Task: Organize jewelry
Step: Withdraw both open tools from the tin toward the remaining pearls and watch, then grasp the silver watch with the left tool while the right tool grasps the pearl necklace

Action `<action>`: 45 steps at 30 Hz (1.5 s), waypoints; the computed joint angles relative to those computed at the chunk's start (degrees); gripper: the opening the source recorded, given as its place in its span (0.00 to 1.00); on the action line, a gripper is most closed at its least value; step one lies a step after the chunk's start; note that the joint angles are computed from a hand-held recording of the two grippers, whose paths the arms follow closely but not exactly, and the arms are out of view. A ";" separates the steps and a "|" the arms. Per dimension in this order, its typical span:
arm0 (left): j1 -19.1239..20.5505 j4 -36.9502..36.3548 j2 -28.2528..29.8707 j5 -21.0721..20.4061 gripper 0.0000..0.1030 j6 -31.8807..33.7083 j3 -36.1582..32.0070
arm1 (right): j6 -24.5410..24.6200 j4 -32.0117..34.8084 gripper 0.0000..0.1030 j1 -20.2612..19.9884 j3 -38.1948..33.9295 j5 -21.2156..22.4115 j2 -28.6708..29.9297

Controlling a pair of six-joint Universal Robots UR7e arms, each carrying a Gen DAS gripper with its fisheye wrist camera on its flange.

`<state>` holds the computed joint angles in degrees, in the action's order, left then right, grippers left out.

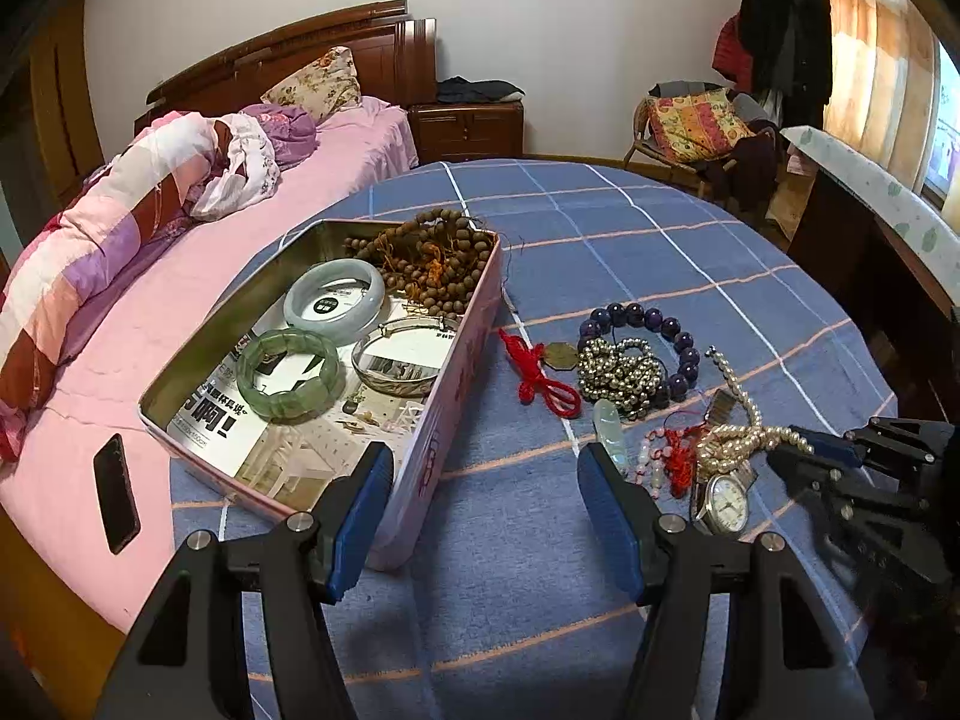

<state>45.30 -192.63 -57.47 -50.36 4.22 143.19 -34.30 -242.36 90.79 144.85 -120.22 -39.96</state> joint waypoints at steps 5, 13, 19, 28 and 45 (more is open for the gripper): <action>-1.59 -1.99 -0.36 -1.00 0.62 0.23 1.25 | 2.51 -1.39 0.15 -1.19 0.37 -2.43 -1.56; -3.11 1.35 1.42 -8.70 0.62 1.70 1.43 | 4.25 -2.33 0.15 -0.71 1.30 -4.60 -1.88; -1.70 5.03 2.95 -11.84 0.62 1.44 -0.32 | 4.75 -2.15 0.15 0.10 2.25 -5.13 -1.79; -2.24 6.69 4.16 -14.39 0.62 2.47 -0.72 | 2.17 -6.67 0.15 4.92 1.46 -11.95 3.03; -0.64 8.93 5.01 -17.69 0.26 4.67 -2.22 | 3.14 -9.29 0.17 3.26 1.67 -8.82 3.57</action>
<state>44.66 -183.70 -52.46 -68.05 8.89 140.96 -31.16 -251.64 94.05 146.51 -129.04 -36.39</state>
